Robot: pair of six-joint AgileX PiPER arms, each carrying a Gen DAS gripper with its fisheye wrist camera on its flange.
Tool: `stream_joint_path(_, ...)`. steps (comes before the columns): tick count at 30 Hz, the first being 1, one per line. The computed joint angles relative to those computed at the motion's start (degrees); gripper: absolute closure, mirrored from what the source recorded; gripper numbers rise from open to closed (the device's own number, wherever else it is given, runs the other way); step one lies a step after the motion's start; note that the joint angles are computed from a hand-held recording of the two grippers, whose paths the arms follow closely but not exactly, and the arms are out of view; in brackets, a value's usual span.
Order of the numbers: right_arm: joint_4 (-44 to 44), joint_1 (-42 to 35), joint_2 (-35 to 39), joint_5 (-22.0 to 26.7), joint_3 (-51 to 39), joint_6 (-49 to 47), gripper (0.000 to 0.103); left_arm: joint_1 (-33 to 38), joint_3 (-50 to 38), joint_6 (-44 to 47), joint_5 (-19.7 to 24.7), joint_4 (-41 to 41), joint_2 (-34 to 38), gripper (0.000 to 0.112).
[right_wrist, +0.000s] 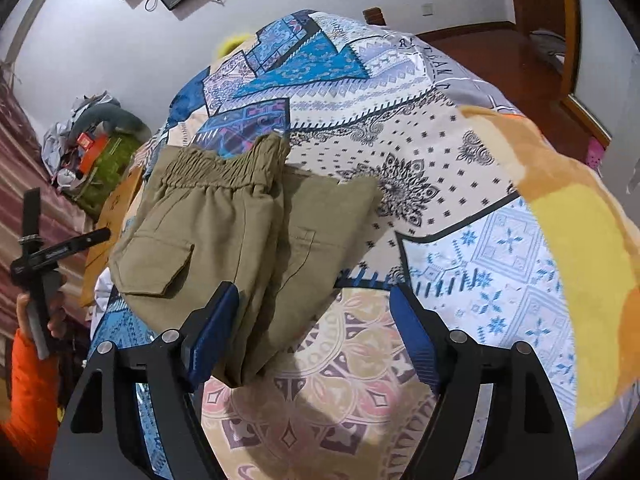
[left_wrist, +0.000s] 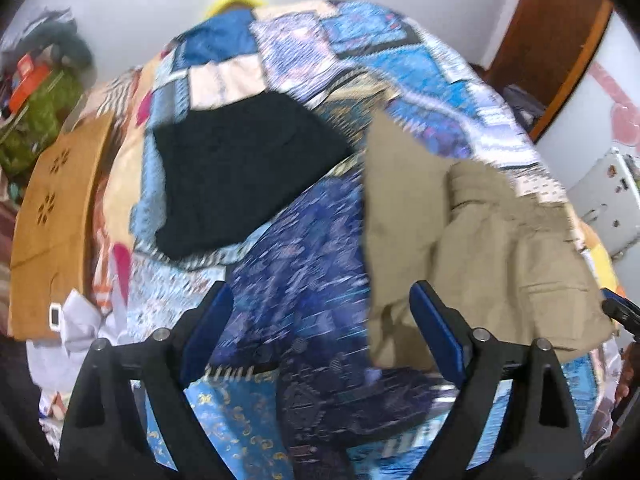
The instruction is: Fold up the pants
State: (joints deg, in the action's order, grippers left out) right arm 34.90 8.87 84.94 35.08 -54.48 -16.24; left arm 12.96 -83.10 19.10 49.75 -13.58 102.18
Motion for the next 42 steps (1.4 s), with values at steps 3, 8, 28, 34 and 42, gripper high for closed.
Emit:
stream_joint_path(3, -1.1, 0.5, 0.2, 0.3, -1.6, 1.3, 0.028, -0.9, -2.8, 2.8, 2.6, -4.5, 1.5, 0.013)
stream_joint_path(8, 5.9, 1.2, 3.3, 0.3, -3.4, -2.2, 0.025, -4.0, -8.3, 0.9, 5.4, -5.5, 7.9, 0.013)
stream_joint_path(28, 13.8, 3.5, 11.4, -0.6, -7.4, -14.9, 0.05, -11.5, -8.1, -5.0, -0.5, -1.6, 11.0, 0.074)
stream_joint_path(34, 6.8, 4.9, 13.2, 0.8, -12.6, -11.6, 0.087, -12.7, -5.4, -7.9, -1.7, 2.9, 7.9, 0.092)
stream_joint_path(42, 3.6, 6.2, 12.0, 1.8, -18.0, -12.0, 0.091, -9.0, 1.5, -4.0, -4.7, -0.5, -0.4, 0.111)
